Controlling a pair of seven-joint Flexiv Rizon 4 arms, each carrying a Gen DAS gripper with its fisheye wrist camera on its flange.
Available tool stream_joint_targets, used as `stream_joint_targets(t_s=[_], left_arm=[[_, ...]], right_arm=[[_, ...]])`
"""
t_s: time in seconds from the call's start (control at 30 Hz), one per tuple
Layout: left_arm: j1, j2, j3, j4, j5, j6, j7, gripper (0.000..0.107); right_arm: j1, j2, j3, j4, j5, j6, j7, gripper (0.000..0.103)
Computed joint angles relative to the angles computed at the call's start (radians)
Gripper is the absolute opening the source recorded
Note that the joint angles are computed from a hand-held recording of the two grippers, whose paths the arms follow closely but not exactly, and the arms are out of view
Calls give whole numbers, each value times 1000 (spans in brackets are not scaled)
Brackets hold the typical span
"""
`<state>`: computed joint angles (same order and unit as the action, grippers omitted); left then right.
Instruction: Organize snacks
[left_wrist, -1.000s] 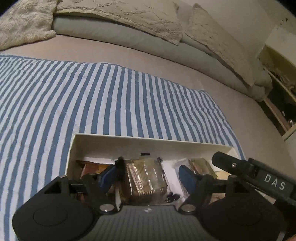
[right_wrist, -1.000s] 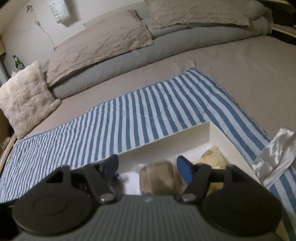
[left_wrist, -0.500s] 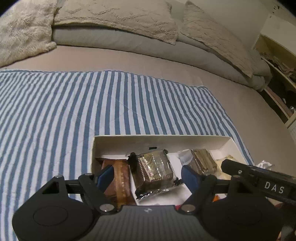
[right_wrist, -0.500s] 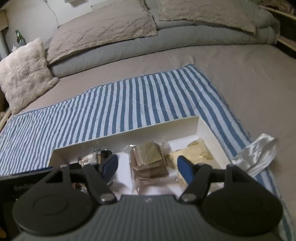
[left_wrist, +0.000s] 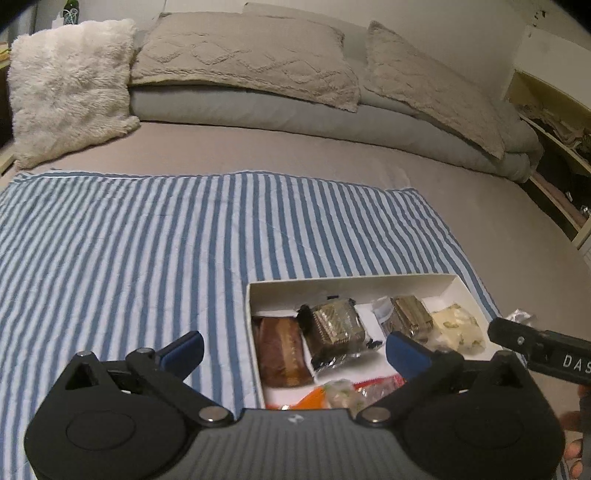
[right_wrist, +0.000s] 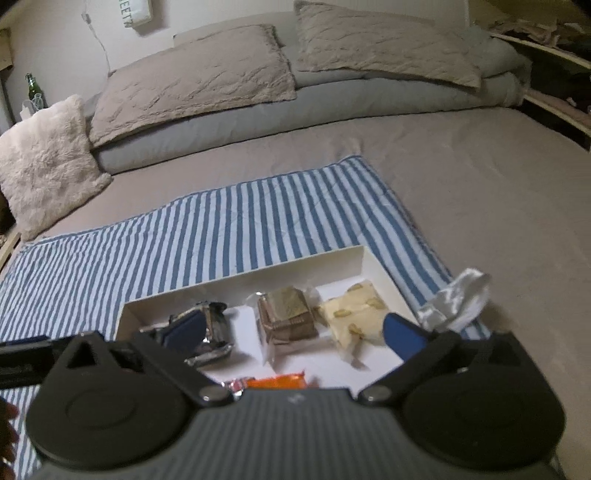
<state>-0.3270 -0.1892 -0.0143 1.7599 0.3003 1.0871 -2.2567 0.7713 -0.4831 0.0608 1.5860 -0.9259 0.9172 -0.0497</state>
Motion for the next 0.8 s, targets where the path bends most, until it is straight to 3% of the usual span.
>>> stream_joint_targets(t_s=[0.33, 0.67, 0.8], left_arm=[[12, 154, -32, 74, 35, -48, -8, 103], [63, 359, -133, 150, 170, -113, -91, 103], [78, 446, -164, 215, 168, -111, -73, 103]], right_arm=[[29, 106, 51, 60, -43, -112, 3, 103], [47, 242, 141, 172, -176, -218, 105, 103], [44, 293, 184, 216, -203, -243, 132, 103]])
